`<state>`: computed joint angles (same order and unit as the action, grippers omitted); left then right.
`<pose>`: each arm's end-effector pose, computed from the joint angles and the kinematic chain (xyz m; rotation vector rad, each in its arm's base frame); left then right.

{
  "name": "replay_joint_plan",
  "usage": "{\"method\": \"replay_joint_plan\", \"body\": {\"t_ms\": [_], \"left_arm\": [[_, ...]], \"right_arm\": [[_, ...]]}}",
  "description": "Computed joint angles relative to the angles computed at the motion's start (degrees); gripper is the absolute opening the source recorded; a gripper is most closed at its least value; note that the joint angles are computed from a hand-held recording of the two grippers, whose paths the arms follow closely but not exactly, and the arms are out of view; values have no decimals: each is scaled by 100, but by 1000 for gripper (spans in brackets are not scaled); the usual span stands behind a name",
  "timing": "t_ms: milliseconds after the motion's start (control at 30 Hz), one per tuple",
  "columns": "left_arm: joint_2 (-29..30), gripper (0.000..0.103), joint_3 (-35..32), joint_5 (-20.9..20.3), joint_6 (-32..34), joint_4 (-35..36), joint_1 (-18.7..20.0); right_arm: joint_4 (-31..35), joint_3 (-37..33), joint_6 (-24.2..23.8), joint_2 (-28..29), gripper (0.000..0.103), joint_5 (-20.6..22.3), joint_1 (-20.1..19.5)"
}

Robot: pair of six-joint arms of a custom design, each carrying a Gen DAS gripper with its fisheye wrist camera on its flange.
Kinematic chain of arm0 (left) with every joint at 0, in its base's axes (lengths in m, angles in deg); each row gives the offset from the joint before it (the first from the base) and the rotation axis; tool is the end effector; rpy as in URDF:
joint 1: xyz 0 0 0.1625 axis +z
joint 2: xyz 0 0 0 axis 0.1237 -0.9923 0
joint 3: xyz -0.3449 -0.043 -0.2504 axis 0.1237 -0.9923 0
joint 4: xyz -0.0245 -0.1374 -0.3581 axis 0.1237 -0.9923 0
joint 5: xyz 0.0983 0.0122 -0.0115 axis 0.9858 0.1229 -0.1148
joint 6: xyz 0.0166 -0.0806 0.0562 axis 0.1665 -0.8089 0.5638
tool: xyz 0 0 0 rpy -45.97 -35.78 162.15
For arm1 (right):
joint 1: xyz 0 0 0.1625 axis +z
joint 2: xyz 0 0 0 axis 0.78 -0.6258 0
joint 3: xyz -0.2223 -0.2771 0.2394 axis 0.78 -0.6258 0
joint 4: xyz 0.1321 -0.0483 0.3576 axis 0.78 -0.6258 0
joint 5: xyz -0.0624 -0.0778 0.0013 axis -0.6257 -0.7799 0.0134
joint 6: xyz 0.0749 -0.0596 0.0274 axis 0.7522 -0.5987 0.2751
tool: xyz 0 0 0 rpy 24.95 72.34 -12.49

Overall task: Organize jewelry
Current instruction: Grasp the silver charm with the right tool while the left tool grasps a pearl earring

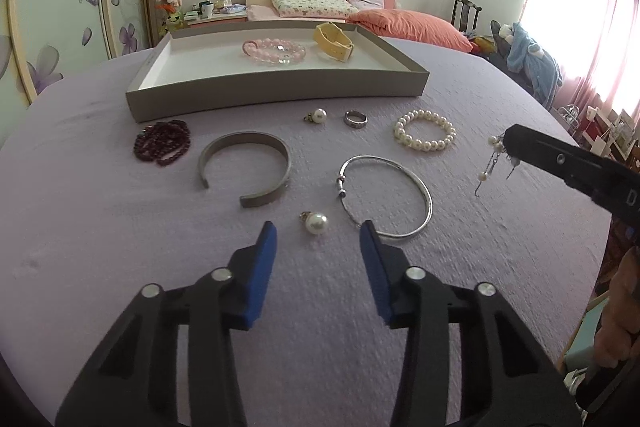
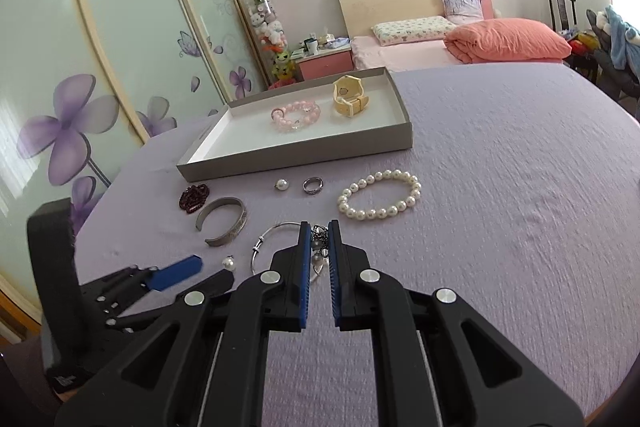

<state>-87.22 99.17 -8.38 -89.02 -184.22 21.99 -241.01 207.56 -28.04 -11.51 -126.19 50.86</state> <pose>-0.1894 -0.3415 0.0688 0.5408 2.4095 -0.7886 0.1767 -0.3520 0.1180 0.5131 -2.5098 1.0451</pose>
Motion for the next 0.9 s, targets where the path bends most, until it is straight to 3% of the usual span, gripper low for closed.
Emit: {"method": "replay_joint_plan", "body": {"t_ms": [67, 333, 500, 600, 833, 900], "left_arm": [[13, 32, -103, -144, -2, 110, 102], [83, 30, -322, -212, -58, 251, 210], [96, 8, -403, -199, -58, 358, 267], [99, 1, -419, -210, -52, 396, 264], [54, 5, -374, -137, -183, 461, 215], [55, 26, -363, -75, -248, 494, 174]], "right_arm": [[44, 5, 11, -23, 9, 38, -41], [185, -31, 23, -67, 9, 105, -81], [211, -20, 49, -111, 9, 135, -78], [248, -5, 74, -144, 9, 156, -87], [317, 10, 62, -195, 9, 175, -75], [348, 12, 80, -219, 9, 193, -86]]}}
